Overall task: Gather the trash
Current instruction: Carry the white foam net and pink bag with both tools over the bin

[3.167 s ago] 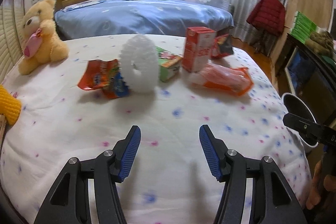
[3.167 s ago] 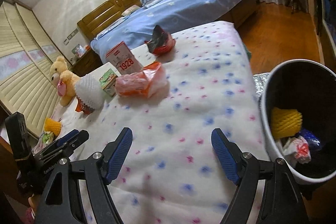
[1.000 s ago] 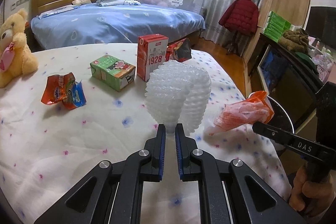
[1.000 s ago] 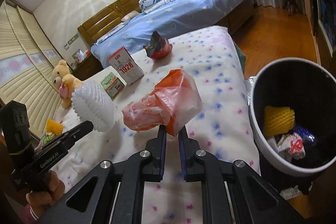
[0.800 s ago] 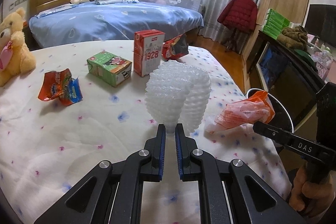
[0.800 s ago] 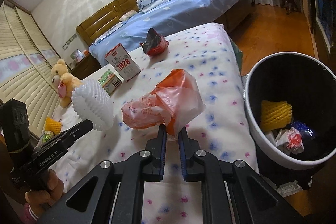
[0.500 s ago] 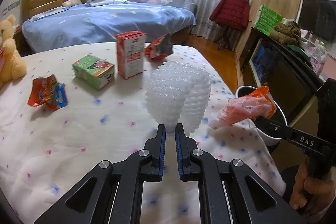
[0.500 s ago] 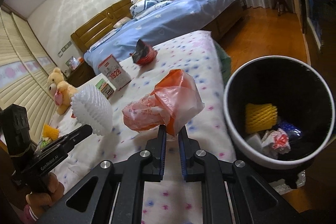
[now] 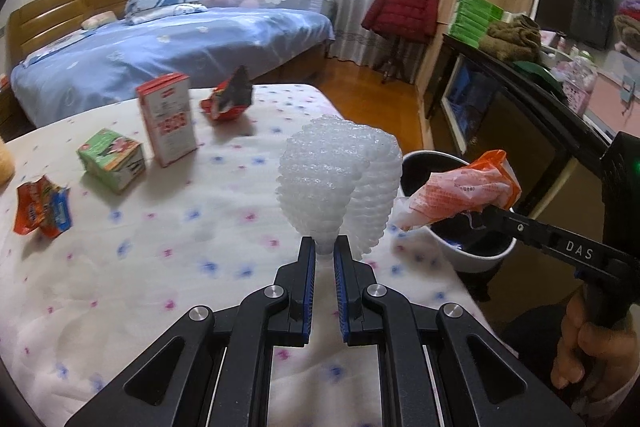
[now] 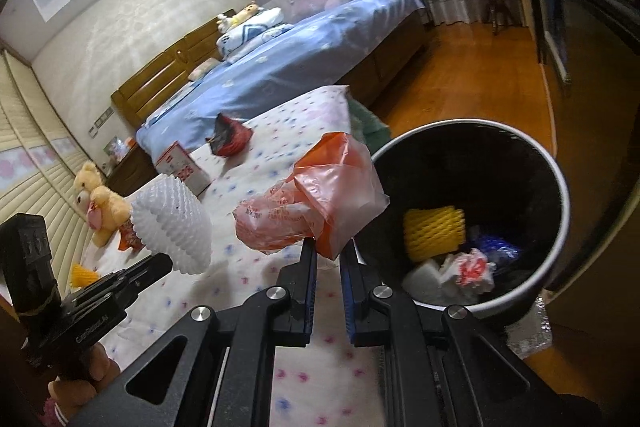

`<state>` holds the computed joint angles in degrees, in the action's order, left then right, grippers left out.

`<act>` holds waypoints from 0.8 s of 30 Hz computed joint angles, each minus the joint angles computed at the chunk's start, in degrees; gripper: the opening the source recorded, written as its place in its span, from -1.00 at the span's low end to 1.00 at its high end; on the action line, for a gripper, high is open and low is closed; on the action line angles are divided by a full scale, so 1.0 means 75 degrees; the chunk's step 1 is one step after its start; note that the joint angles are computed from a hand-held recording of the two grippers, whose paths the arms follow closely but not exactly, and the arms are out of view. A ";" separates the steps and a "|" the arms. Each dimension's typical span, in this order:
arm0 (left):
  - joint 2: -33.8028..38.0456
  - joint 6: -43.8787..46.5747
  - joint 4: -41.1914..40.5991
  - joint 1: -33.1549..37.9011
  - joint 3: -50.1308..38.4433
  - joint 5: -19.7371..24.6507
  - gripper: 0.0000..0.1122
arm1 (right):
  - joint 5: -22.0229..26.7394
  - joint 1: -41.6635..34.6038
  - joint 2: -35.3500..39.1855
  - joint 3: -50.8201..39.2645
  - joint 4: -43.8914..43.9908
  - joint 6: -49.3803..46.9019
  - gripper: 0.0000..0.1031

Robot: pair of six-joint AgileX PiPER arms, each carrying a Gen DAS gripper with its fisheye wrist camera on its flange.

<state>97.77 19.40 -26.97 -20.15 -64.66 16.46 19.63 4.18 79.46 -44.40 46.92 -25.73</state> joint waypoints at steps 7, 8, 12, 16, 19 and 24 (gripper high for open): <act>0.0409 -0.0449 0.0483 -0.0453 -0.0579 0.0144 -0.85 | 0.0142 -0.0658 -0.0253 0.0195 -0.0216 0.0070 -0.78; 0.0499 -0.0533 0.0570 -0.0518 -0.0699 0.0187 -0.85 | 0.0170 -0.0757 -0.0277 0.0216 -0.0206 0.0037 -0.78; 0.0832 -0.0980 0.1010 -0.0784 -0.1137 0.0301 -0.85 | 0.0247 -0.1161 -0.0310 0.0289 -0.0135 -0.0141 -0.78; 0.1208 -0.1257 0.1284 -0.1006 -0.1654 0.0478 -0.85 | 0.0265 -0.1440 -0.0268 0.0294 -0.0178 -0.0172 -0.78; 0.1441 -0.1504 0.1510 -0.1168 -0.1998 0.0606 -0.85 | 0.0270 -0.1617 -0.0238 0.0300 -0.0181 -0.0234 -0.78; 0.1925 -0.1768 0.1807 -0.1326 -0.2711 0.0875 -0.85 | 0.0302 -0.1863 -0.0121 0.0226 -0.0219 -0.0295 -0.78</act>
<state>112.21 6.14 -13.42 -30.09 -84.99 23.02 21.90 -9.79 78.55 -42.71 45.28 -27.94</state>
